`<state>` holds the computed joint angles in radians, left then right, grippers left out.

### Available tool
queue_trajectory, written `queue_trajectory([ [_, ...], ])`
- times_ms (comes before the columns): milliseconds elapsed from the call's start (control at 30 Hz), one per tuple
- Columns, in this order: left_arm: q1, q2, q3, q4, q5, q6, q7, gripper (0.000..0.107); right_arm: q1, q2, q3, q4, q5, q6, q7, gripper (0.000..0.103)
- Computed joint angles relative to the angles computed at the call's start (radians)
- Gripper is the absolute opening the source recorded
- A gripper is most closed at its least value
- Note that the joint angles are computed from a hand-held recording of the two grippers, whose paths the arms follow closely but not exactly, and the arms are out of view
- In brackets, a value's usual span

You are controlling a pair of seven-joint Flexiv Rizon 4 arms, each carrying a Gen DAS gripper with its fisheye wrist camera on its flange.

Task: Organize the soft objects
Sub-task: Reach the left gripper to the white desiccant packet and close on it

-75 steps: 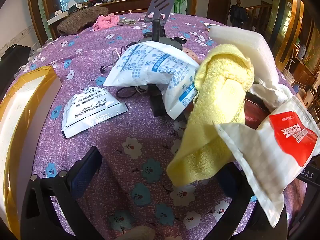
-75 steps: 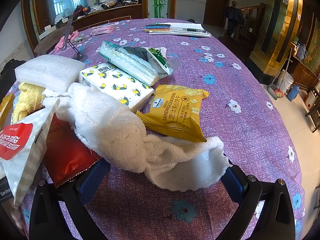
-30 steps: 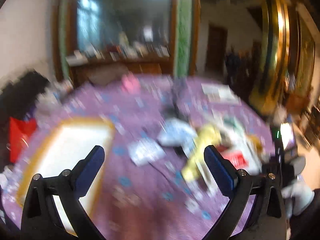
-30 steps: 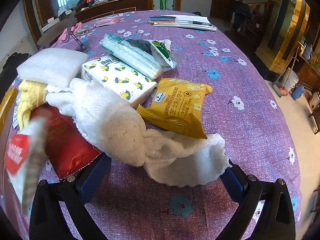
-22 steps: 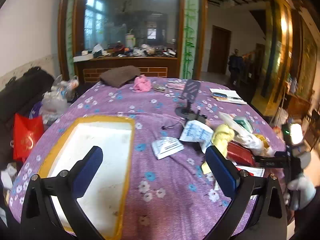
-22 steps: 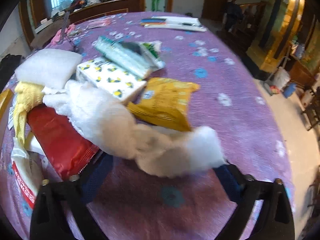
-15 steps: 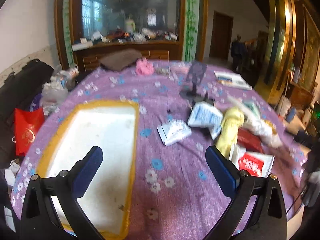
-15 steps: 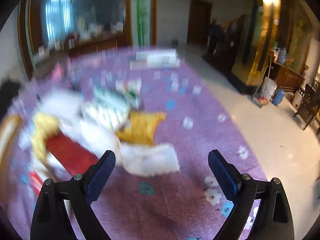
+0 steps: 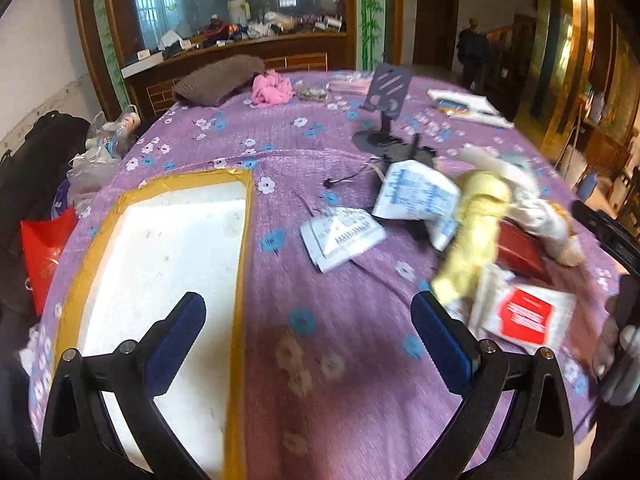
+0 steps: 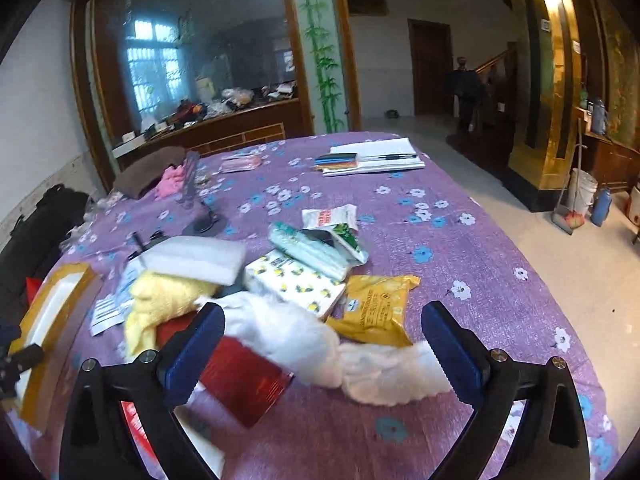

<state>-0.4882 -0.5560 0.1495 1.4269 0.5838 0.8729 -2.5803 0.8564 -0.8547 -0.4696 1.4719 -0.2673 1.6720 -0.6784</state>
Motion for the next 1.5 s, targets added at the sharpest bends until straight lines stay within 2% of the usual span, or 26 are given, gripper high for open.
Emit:
queue_trajectory([
  [100,0.056,-0.070,-0.032,-0.089,-0.073,-0.056,0.123,0.103,-0.038,-0.015,0.053,-0.027,0.006,-0.020,0.011,0.099],
  [200,0.087,-0.159,-0.042,-0.206,-0.145,-0.129,0.216,0.103,-0.005,-0.023,-0.001,-0.011,0.021,0.013,0.034,0.100],
  [333,0.049,-0.270,0.008,-0.391,-0.144,-0.314,0.261,0.102,-0.024,-0.015,0.034,-0.012,0.012,-0.001,0.018,0.100],
  [367,0.038,-0.272,0.017,-0.397,-0.142,-0.329,0.269,0.092,-0.032,-0.015,0.046,-0.016,0.009,-0.003,0.015,0.100],
  [400,0.046,-0.253,-0.006,-0.370,-0.143,-0.308,0.282,0.081,-0.037,-0.014,0.054,-0.016,0.007,-0.002,0.013,0.100],
  [433,0.082,-0.223,-0.055,-0.311,-0.208,-0.247,0.320,0.060,-0.048,-0.013,0.070,-0.021,0.004,-0.005,0.010,0.100],
  [467,0.122,-0.189,-0.103,-0.237,-0.279,-0.176,0.357,0.058,-0.051,-0.009,0.076,-0.015,0.004,-0.002,0.009,0.100],
  [500,0.134,-0.159,-0.123,-0.181,-0.325,-0.136,0.373,0.058,-0.055,-0.005,0.083,-0.011,0.004,0.000,0.007,0.100],
  [533,0.121,-0.141,-0.111,-0.157,-0.325,-0.119,0.374,0.058,-0.063,-0.004,0.095,-0.013,0.002,-0.003,0.005,0.100],
  [633,0.047,-0.099,-0.033,-0.130,-0.229,-0.091,0.322,0.058,-0.080,-0.002,0.120,-0.020,-0.002,-0.009,0.001,0.100],
  [733,0.046,-0.129,-0.019,-0.180,-0.192,-0.101,0.339,0.058,-0.085,-0.002,0.127,-0.023,-0.011,-0.023,0.003,0.100],
  [800,0.082,-0.178,-0.047,-0.228,-0.225,-0.097,0.405,0.058,-0.079,-0.001,0.117,-0.020,-0.014,-0.021,0.010,0.100],
  [867,0.089,-0.233,-0.039,-0.302,-0.243,-0.156,0.441,0.058,-0.070,0.000,0.103,-0.013,-0.014,-0.015,0.017,0.101],
  [933,0.110,-0.255,-0.050,-0.321,-0.283,-0.180,0.468,0.059,-0.068,-0.001,0.102,-0.014,-0.019,-0.020,0.016,0.101],
  [1000,0.141,-0.249,-0.080,-0.289,-0.348,-0.158,0.480,0.058,-0.080,0.000,0.121,-0.021,-0.031,-0.033,0.009,0.101],
  [1067,0.173,-0.211,-0.130,-0.204,-0.419,-0.077,0.526,0.041,-0.090,-0.001,0.136,-0.029,-0.043,-0.044,0.004,0.101],
  [1133,0.161,-0.183,-0.128,-0.164,-0.439,-0.060,0.551,0.041,-0.096,0.000,0.144,-0.031,-0.051,-0.045,0.005,0.100],
  [1200,0.131,-0.168,-0.103,-0.157,-0.422,-0.058,0.551,0.041,-0.100,0.000,0.148,-0.030,-0.053,-0.044,0.009,0.101],
  [1333,0.063,-0.178,-0.018,-0.211,-0.322,-0.096,0.475,0.042,-0.110,0.000,0.161,-0.036,-0.061,-0.055,0.015,0.101],
  [1400,0.061,-0.202,-0.004,-0.253,-0.288,-0.105,0.458,0.047,-0.109,0.001,0.160,-0.035,-0.066,-0.060,0.021,0.101],
  [1467,0.067,-0.240,-0.002,-0.306,-0.263,-0.131,0.490,0.056,-0.109,0.000,0.158,-0.036,-0.072,-0.063,0.026,0.101],
  [1500,0.067,-0.260,-0.001,-0.333,-0.253,-0.156,0.510,0.056,-0.107,0.000,0.155,-0.036,-0.074,-0.063,0.029,0.101],
])
